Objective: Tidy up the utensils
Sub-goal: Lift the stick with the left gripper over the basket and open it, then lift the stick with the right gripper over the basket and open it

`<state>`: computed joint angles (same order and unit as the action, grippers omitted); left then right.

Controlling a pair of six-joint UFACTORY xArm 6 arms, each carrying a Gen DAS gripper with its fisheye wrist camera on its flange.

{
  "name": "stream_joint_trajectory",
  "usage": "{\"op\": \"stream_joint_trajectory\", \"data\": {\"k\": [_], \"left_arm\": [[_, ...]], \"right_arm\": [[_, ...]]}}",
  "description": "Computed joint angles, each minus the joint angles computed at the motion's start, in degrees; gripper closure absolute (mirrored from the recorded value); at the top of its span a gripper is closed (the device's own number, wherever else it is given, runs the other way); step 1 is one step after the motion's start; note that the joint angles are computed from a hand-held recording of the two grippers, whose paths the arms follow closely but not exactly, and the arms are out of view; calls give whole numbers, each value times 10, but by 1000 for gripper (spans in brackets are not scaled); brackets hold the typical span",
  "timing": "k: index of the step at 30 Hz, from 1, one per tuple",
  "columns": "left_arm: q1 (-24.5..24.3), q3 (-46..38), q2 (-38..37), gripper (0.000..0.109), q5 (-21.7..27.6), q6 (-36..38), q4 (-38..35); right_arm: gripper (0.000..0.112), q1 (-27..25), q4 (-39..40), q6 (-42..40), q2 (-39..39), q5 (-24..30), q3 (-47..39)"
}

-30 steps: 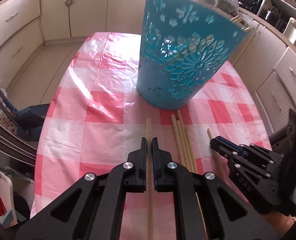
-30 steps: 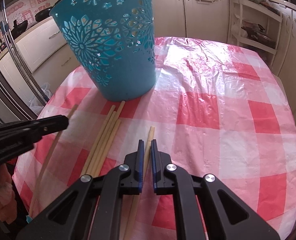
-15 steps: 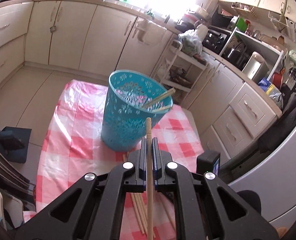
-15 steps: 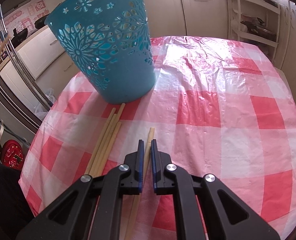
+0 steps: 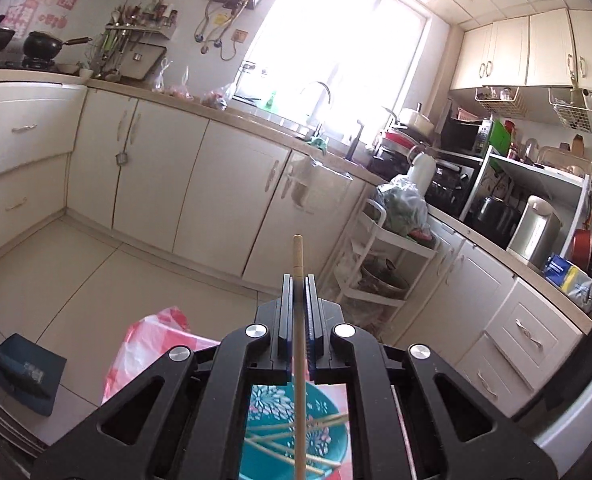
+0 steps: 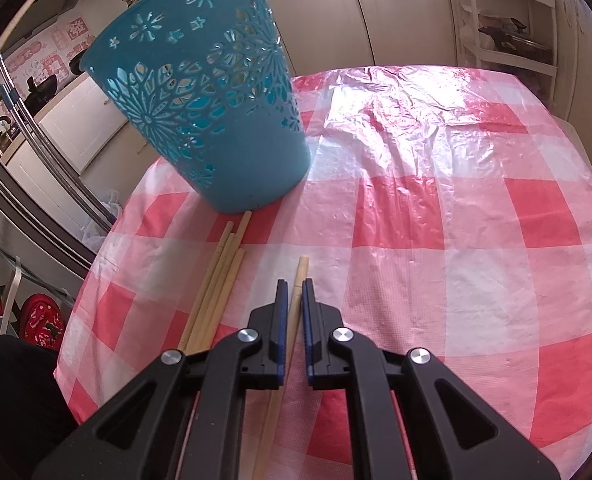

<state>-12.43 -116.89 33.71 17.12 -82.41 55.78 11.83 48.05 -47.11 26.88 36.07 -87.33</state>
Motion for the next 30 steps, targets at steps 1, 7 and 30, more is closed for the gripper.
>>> {"op": "stream_joint_trajectory", "data": {"k": [1,7,30], "left_arm": [[-2,-30,21,103,14,1,3],[-4,-141,108,103,67,6,15],[-5,272,-140,61,46,-108,107]], "right_arm": [[105,0,1,-1,0,0,0],[105,-3,6,-2,2,8,-4],[92,12,-26,-3,-23,-24,31]]}}
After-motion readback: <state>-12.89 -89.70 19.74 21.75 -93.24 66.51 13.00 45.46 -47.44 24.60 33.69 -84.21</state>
